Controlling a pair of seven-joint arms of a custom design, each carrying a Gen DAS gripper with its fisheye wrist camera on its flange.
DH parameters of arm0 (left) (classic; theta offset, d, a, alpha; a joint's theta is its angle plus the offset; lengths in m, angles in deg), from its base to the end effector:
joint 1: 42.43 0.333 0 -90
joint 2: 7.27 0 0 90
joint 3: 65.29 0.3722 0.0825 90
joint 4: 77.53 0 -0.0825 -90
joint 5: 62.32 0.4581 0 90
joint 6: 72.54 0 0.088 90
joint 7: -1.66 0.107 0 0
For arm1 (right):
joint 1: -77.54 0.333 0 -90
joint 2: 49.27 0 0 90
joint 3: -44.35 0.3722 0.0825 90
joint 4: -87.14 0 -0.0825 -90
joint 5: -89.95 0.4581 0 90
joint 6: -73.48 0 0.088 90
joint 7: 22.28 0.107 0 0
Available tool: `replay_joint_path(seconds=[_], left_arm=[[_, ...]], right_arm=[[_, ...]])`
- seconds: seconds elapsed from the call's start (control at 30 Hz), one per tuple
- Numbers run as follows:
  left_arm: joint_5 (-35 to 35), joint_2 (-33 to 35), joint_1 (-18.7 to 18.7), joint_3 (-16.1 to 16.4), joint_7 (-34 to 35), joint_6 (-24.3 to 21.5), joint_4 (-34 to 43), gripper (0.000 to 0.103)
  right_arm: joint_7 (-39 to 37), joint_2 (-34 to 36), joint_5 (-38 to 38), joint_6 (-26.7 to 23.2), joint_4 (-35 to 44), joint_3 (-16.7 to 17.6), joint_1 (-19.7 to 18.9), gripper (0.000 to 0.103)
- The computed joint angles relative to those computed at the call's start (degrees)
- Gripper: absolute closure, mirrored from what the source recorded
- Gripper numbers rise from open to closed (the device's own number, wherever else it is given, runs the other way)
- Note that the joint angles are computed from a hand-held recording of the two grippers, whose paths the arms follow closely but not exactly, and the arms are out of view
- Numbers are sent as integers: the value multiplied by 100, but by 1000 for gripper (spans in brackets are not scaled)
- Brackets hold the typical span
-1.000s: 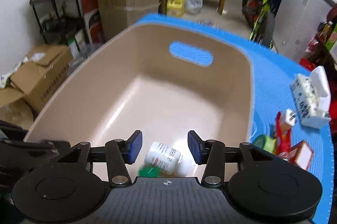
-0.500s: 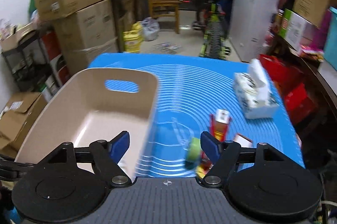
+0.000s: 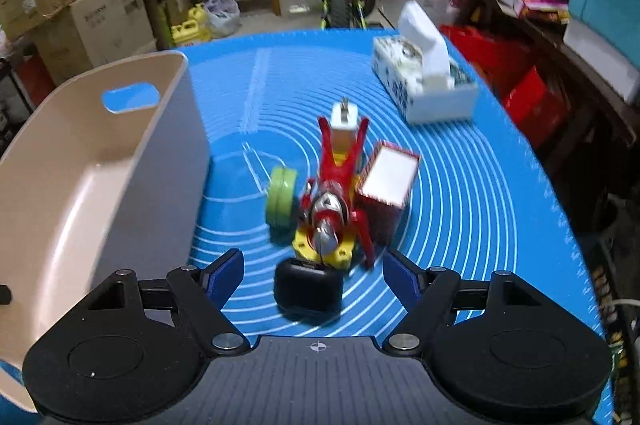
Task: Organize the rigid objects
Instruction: 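Grasp the black earbud case with the right tool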
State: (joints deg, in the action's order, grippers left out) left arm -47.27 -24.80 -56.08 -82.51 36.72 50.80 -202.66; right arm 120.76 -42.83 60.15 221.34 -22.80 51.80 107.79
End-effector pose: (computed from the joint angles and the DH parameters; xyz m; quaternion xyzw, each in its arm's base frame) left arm 0.4666 -0.2826 0.5681 -0.7891 0.5789 -0.1196 0.1669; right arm 0.5509 0.4327 0.5173 -0.7001 0.6375 -0.1824 0.2649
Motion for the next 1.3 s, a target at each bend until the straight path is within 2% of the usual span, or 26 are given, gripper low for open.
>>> replay_joint_path(seconds=[0.63, 0.73, 0.9, 1.1, 1.3], left_arm=[[5, 5, -5, 3, -4, -3, 2, 95], [4, 2, -5, 3, -3, 3, -3, 95], [12, 8, -4, -1, -11, -4, 5, 95], [9, 7, -5, 0, -12, -5, 5, 95], [8, 8, -5, 1, -12, -2, 4, 95]], right_arm=[[994, 402, -365, 214, -8, -195, 200, 24], [1183, 415, -499, 236, -5, -232, 234, 29], [969, 408, -361, 341, -17, -175, 184, 50], [920, 324, -246, 76, -19, -154, 212, 50], [1175, 81, -305, 158, -170, -133, 142, 50]])
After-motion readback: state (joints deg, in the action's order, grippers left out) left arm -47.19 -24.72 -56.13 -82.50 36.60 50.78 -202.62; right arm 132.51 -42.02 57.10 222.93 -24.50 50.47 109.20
